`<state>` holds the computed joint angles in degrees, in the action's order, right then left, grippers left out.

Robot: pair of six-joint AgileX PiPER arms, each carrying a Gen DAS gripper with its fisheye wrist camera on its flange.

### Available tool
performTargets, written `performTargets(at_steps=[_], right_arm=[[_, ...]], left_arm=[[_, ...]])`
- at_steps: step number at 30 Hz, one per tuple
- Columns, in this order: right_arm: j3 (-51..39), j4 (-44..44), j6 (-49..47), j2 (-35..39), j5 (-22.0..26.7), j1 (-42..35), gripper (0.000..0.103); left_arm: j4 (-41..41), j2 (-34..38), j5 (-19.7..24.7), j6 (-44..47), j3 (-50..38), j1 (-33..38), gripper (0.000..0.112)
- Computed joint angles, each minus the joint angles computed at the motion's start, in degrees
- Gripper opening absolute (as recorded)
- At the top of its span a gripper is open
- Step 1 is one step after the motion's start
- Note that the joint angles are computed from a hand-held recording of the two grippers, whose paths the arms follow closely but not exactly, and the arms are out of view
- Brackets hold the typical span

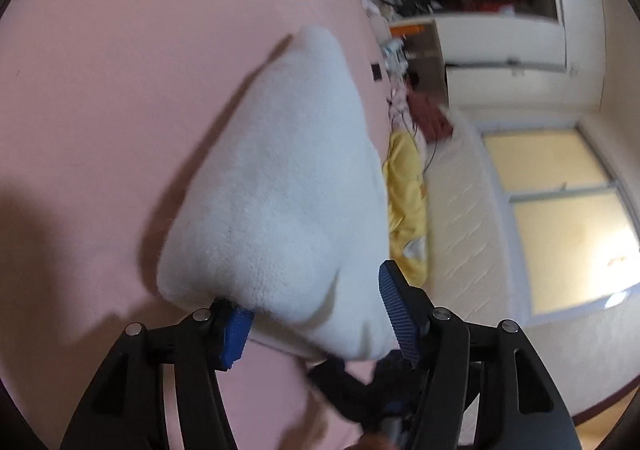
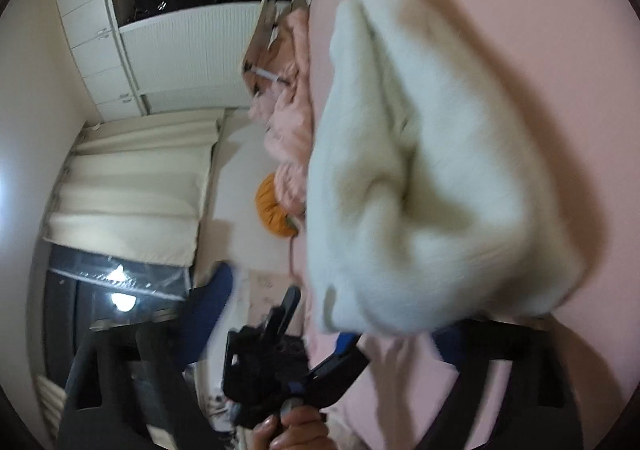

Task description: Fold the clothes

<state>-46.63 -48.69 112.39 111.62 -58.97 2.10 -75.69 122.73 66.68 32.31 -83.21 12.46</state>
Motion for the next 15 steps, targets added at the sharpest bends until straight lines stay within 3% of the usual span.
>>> performTargets(at_steps=[1,2,3,4,8,9,10,12,13,14,15], right_arm=[[-0.85,-0.56,0.14,0.74,-0.03,0.41,0.091],[-1.47,-0.73,0.01,1.25,0.17,0.72,0.077],[-1.81,-0.58,-0.37,1.32,0.97,0.75,0.027],[-2.27,-1.19,-0.19,1.21,2.10,0.52,0.011],[0.79,0.74,-2.34,-2.94,6.37,0.10,0.017],[0.74,0.28,-1.77,-3.60,7.64,0.14,0.029],[0.56,-0.36,-0.65,-3.82,8.28,0.11,0.037],[0.20,-1.71,1.67,-4.26,9.54,0.07,0.044],[0.63,-2.03,2.59,-4.51,9.48,-0.08,0.046],[1.92,-1.80,3.32,-4.63,8.30,-0.42,0.057],[2.51,-1.73,4.42,-4.44,7.45,-0.66,0.080]], left_arm=[[-0.16,0.37,-0.26,-0.31,-0.11,-0.12,0.059],[-0.11,0.63,-0.67,-0.55,-0.17,-0.29,0.055],[1.40,0.31,-2.07,-0.53,-0.28,-0.76,0.029],[1.94,0.57,-2.41,0.13,-0.45,-0.85,0.022],[2.82,0.56,-0.48,-0.81,-1.27,-0.70,0.023],[3.75,0.17,0.40,-2.42,-1.14,0.05,0.040],[4.61,-0.24,1.08,-3.99,-1.00,0.73,0.070],[5.95,-3.60,-2.65,-5.31,2.00,2.42,0.086],[7.44,-5.39,-4.61,-4.16,3.26,3.27,0.086],[9.08,-7.05,-6.51,-2.83,4.31,4.11,0.087],[11.95,-8.08,-7.91,-0.32,4.17,4.64,0.089]])
